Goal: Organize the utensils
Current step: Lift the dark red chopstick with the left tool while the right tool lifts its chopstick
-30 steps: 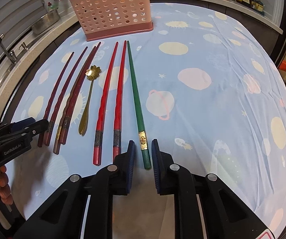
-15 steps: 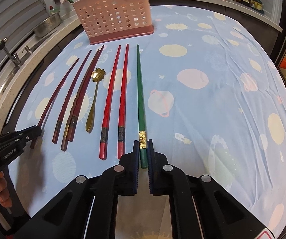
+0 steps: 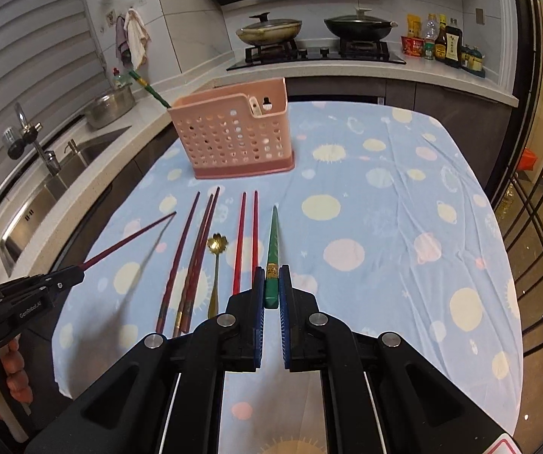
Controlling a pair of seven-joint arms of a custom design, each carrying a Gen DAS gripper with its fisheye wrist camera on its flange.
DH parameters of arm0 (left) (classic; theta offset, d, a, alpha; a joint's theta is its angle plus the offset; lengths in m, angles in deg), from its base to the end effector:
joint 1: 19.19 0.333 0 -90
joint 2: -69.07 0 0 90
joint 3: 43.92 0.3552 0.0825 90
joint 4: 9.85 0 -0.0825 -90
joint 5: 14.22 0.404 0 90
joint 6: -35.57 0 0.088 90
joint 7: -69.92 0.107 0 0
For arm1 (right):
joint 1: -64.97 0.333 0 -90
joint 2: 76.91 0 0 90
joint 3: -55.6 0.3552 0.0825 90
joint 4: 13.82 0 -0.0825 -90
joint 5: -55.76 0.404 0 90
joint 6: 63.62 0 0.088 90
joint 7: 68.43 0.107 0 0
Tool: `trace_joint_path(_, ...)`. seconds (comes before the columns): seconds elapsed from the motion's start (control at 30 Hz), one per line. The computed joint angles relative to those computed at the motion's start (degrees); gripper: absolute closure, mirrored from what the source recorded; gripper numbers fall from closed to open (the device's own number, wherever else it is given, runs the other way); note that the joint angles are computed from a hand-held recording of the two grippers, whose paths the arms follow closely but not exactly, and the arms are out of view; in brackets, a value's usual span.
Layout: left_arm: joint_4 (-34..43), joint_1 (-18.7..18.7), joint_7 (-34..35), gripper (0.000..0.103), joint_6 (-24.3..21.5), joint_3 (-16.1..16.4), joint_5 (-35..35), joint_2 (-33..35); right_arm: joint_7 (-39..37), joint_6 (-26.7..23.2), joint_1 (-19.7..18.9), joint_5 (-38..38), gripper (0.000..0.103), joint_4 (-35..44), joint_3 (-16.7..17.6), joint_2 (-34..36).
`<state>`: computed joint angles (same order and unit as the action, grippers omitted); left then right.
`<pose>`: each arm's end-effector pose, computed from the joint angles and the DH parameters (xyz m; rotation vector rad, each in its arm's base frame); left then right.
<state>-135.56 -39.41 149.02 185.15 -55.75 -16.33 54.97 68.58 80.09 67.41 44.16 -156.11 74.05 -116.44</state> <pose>0.4496 -0.2920 0.5923 -1.5629 2.2456 -0.8441 0.3598 0.1705 0.6112 -1.4447 2.0246 -0.6645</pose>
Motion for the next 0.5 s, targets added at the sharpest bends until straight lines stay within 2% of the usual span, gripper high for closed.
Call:
trace_joint_path(0.17, 2.2, 0.7, -0.7, 0.096, 1.2, 0.3, 0.3, -0.1, -0.4, 2.0, -0.7, -0.3, 0.096, 1.9, -0.6, 0.1)
trace_joint_path(0.5, 8.4, 2.1, -2.3, 0.096, 3.6, -0.2, 3.2, 2.8, -1.8, 5.9, -4.3, -3.1, 0.096, 6.5, 0.4, 2.8)
